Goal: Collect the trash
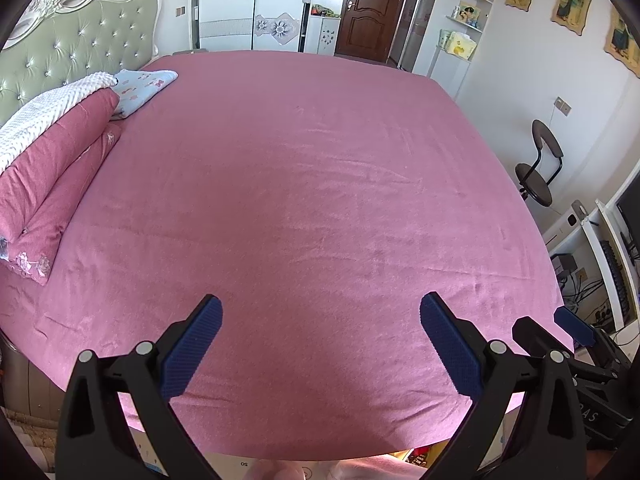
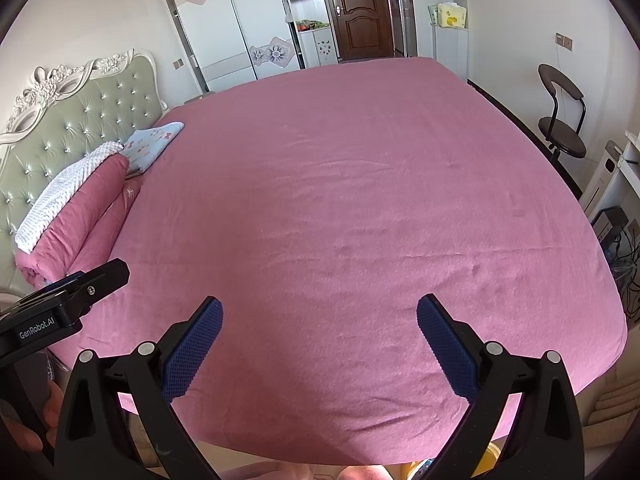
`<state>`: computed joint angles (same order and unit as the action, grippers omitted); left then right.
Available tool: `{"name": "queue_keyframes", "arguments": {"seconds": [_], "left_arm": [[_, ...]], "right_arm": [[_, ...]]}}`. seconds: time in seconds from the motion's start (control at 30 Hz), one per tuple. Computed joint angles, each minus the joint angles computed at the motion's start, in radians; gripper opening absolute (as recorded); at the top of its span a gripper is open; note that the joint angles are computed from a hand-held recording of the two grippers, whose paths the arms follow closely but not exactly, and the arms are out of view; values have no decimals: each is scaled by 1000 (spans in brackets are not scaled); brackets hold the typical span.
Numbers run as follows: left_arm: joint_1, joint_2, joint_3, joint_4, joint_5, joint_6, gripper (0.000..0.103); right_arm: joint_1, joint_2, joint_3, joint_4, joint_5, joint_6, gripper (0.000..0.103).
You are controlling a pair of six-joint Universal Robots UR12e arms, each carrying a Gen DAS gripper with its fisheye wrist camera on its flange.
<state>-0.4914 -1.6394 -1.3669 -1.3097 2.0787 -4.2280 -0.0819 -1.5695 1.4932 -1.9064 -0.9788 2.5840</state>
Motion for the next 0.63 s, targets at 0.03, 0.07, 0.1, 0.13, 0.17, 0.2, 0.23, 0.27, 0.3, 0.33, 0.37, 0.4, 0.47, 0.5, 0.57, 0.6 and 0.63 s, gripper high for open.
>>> {"name": "queue_keyframes", "arguments": {"seconds": [0.03,0.07,0.1,0.13,0.17,0.2,0.23,0.27,0.3,0.33,0.37,0.4,0.47,0.5,0.57,0.6,0.63], "left_arm": [[2,1,-2,0,-3,-3,99],[2,2,-3,-4,-4,-8,99],[2,2,-3,-9,-2,-13,99],[2,3,-4,-9,-3,-15,99],[3,3,-5,-10,-3,-17,99],[4,3,-5,-10,-3,-17,99],[5,5,-8,-4,-5,-15,99],[5,4,-7,-4,-4,-17,99],[4,4,-8,-4,-4,-18,99],[5,6,-12,11,-9,-11,99],[6,7,-14,18,-14,-5,99],[6,6,-13,17,-15,-1,99],[5,2,-7,15,-19,10,99],[5,-1,-3,10,-19,13,99],[6,-6,2,2,-22,16,99],[6,-6,4,2,-23,15,99],[7,-7,4,1,-24,15,99]], "right_arm": [[1,1,-1,2,0,1,94],[1,2,-2,3,-1,2,94],[1,2,-3,3,0,2,94],[2,3,-4,7,-1,1,94],[3,4,-5,10,-3,1,94],[4,6,-7,12,-3,0,94],[5,6,-8,15,-5,-1,94],[5,7,-8,16,-5,-2,94],[5,7,-8,17,-4,-3,94],[5,8,-9,18,-3,-5,94],[5,8,-10,20,-4,-6,94],[4,8,-9,19,-3,-7,94],[5,8,-10,20,-4,-8,94],[6,9,-10,19,-5,-8,94],[6,9,-10,21,-5,-9,94],[6,9,-9,19,-5,-8,94],[5,9,-10,19,-3,-8,94]]}}
